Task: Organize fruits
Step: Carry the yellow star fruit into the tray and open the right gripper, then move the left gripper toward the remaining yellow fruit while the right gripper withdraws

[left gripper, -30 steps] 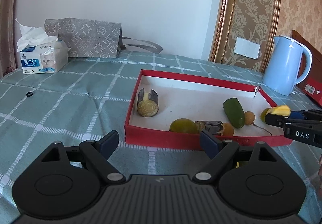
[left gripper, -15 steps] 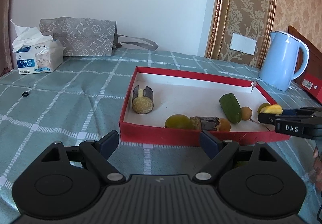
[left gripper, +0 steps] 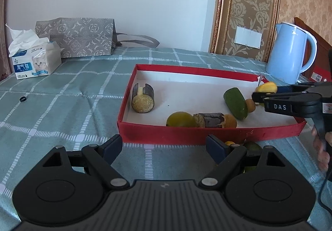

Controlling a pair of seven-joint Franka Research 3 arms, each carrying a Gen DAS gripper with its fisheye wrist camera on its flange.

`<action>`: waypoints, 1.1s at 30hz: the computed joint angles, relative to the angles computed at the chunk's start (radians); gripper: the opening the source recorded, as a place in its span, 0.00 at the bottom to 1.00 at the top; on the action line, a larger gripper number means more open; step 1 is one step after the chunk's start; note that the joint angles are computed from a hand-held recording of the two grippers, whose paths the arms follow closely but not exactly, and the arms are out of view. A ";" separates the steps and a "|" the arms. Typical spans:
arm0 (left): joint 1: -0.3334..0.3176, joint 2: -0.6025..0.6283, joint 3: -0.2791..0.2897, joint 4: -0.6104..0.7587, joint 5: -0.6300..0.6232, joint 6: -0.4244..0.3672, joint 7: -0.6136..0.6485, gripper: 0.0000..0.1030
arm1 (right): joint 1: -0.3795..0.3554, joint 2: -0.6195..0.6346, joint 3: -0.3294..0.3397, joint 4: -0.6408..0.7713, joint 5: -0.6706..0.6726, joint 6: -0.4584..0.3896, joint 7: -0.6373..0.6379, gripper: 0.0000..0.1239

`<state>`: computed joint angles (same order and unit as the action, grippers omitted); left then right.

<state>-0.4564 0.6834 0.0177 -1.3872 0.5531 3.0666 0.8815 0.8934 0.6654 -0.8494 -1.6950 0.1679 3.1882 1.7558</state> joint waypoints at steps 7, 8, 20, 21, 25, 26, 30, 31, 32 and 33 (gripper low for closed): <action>-0.001 -0.001 0.000 -0.001 -0.001 -0.001 0.005 0.85 | 0.049 -0.012 -0.044 -0.057 0.076 0.080 -0.022 0.64; -0.007 -0.002 0.008 -0.003 0.002 0.001 0.000 0.85 | 0.059 -0.012 -0.051 -0.063 0.090 0.086 -0.032 0.64; -0.023 -0.034 0.027 -0.055 0.031 0.015 -0.035 0.85 | 0.119 -0.065 -0.050 -0.142 0.231 0.125 -0.183 0.64; -0.023 -0.036 0.027 -0.058 0.033 0.017 -0.036 0.85 | 0.121 -0.079 -0.043 -0.153 0.242 0.123 -0.197 0.64; -0.030 -0.047 0.038 -0.080 0.046 0.040 -0.041 0.85 | 0.138 -0.154 -0.008 -0.230 0.282 0.157 -0.261 0.65; -0.033 -0.051 0.040 -0.086 0.048 0.046 -0.043 0.85 | 0.155 -0.164 -0.015 -0.250 0.298 0.167 -0.276 0.67; -0.051 -0.058 0.060 -0.098 0.057 0.056 -0.046 0.85 | 0.182 -0.228 0.006 -0.333 0.351 0.225 -0.328 0.72; -0.051 -0.057 0.060 -0.097 0.058 0.056 -0.045 0.85 | 0.164 -0.255 0.037 -0.356 0.352 0.245 -0.336 0.72; -0.048 -0.057 0.055 -0.097 0.056 0.055 -0.044 0.85 | 0.142 -0.278 0.068 -0.372 0.350 0.257 -0.342 0.72; -0.049 -0.057 0.056 -0.097 0.055 0.055 -0.044 0.85 | 0.118 -0.297 0.099 -0.383 0.347 0.261 -0.346 0.72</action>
<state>-0.5050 0.6267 0.0734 -1.4840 0.6083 3.1214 0.8372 1.0110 0.3683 -0.7508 -2.0785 0.5151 3.4496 1.4097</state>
